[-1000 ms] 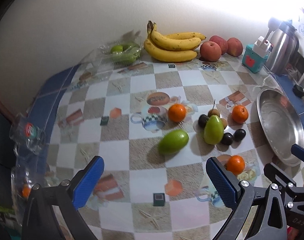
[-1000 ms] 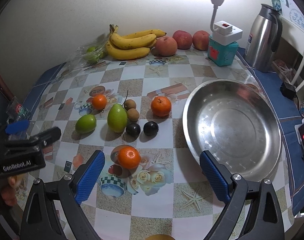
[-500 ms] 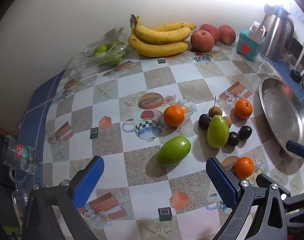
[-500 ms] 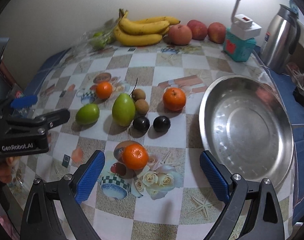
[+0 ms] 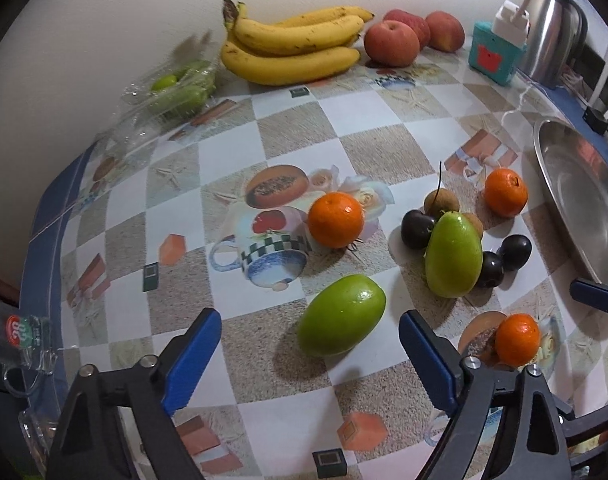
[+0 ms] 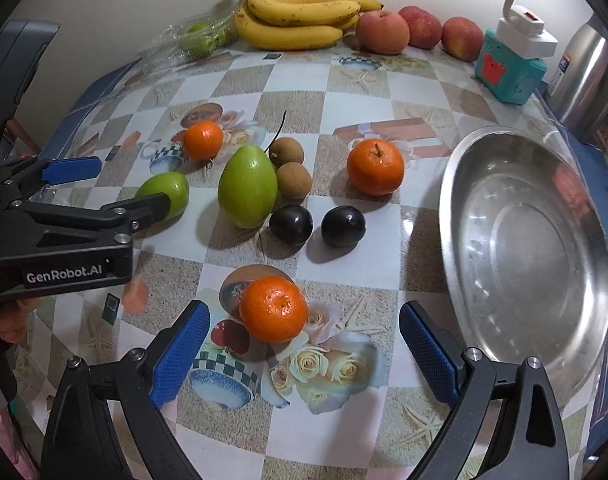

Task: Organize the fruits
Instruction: 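Grasp the green mango with the left tool while the right tool grasps an orange, then carry the mango and orange over the steel bowl with both tools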

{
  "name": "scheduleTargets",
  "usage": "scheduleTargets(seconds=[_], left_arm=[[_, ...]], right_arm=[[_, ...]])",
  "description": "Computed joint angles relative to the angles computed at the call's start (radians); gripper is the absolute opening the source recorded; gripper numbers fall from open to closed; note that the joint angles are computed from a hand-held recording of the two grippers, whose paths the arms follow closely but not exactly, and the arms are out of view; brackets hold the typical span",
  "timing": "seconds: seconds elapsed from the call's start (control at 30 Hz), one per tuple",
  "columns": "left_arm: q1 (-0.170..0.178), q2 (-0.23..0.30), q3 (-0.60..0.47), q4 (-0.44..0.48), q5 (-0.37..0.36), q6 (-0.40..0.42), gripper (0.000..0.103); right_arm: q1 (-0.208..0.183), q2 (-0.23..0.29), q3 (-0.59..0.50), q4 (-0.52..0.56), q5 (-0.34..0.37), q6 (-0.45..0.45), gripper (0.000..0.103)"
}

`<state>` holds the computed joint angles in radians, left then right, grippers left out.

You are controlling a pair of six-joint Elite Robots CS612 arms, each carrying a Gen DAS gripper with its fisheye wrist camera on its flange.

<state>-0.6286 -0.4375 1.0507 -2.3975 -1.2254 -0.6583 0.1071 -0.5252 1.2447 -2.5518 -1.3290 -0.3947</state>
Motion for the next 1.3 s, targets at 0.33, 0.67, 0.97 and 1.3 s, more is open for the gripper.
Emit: scheduleTargets(seconds=[0.33,0.67,0.97,1.3], left_arm=[[0.007,0.029,-0.034,0.013,-0.048,0.017,0.076],[0.017,0.050,-0.064,0.022,-0.085,0.003,0.064],[0.019,0.056,-0.075,0.024,-0.087,-0.006,0.054],[0.018,0.047,-0.056,0.006,-0.097,-0.016,0.054]], right_arm=[[0.003,0.020,-0.024,0.030,0.008,-0.024,0.095],[0.004,0.026,-0.028,0.038,0.031,-0.052,0.077],[0.002,0.025,-0.027,0.030,0.056,-0.056,0.050],[-0.003,0.023,-0.024,0.045,0.091,-0.058,0.038]])
